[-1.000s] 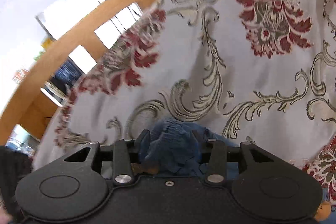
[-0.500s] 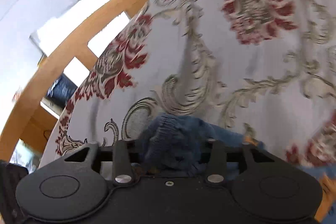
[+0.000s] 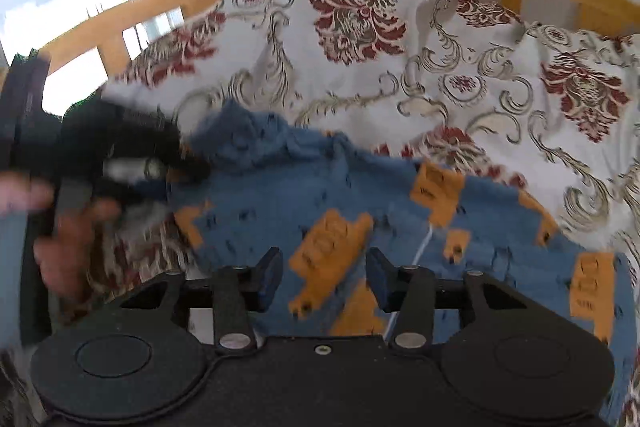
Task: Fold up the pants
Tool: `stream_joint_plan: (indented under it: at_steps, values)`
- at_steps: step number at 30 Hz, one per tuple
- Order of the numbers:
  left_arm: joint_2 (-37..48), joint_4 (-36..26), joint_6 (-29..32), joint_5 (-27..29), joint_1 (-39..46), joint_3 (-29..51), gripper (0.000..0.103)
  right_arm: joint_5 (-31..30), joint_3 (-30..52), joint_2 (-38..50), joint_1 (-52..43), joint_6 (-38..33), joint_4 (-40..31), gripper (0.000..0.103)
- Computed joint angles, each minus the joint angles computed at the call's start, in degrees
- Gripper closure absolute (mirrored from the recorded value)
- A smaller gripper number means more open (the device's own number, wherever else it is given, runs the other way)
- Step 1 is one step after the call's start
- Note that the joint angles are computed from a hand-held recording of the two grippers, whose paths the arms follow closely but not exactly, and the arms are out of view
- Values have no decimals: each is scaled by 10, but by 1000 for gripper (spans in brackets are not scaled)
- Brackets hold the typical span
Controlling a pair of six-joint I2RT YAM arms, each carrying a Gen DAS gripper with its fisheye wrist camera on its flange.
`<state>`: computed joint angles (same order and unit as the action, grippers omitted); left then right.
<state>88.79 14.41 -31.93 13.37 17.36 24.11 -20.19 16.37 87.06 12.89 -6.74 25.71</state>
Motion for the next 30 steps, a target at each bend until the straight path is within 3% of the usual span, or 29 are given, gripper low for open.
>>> stream_joint_plan:
  at_steps: [2,4,8,18,26,30]
  values:
    - [6,17,-10,12,2,-2,50,17,-23,19,11,6,44,61]
    - [13,33,-7,1,-8,-4,50,21,-29,58,17,17,80,62]
    - [23,56,16,-57,-39,-15,74,27,-46,81,24,12,132,62]
    - [22,86,34,-29,-17,-34,87,21,-48,97,19,19,155,63]
    - [37,106,47,20,15,-41,82,-9,-41,113,-1,25,156,61]
    - [45,125,36,9,7,-46,82,-12,-41,117,-1,24,162,61]
